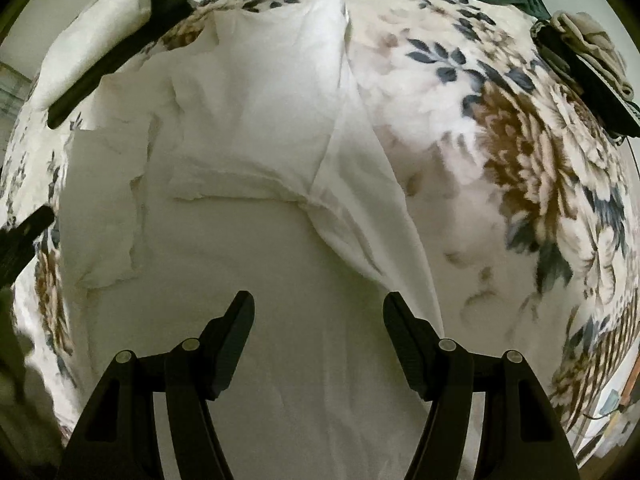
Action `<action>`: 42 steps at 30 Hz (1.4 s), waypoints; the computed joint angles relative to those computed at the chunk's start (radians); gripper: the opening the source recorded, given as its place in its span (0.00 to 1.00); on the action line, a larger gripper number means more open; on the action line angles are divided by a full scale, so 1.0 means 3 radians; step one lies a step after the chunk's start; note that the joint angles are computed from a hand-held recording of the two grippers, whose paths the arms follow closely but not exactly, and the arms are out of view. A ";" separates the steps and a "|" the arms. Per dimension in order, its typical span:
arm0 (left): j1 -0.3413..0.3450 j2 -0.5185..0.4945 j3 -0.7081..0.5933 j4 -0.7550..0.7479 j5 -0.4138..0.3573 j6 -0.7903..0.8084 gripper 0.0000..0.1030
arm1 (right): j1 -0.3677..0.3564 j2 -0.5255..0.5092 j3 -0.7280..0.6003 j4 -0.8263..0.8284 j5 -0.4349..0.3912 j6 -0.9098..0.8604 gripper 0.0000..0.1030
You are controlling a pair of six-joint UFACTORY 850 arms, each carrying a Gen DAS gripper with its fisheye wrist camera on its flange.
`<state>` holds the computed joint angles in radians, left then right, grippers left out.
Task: Fold small clothes
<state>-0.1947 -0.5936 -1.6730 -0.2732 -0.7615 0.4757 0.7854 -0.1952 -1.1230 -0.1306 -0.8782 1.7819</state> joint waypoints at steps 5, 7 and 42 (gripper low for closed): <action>0.0062 -0.0156 -0.0243 0.0273 -0.0026 -0.0430 0.98 | -0.0204 0.0213 0.0104 0.0069 0.0287 -0.0165 0.67; 0.0139 -0.0101 -0.0188 0.0575 0.0084 -0.0761 0.98 | -0.0345 0.0167 0.0076 0.0119 0.0534 -0.0383 0.67; 0.0019 0.1560 0.1462 0.0048 -0.0462 -0.0216 0.98 | -0.0570 0.1698 0.0452 0.0909 -0.0811 -0.1323 0.66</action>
<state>-0.1891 -0.1257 -1.2346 -0.2589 -0.9000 0.4111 0.6143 0.3141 -0.9873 0.1420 -1.1215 1.3849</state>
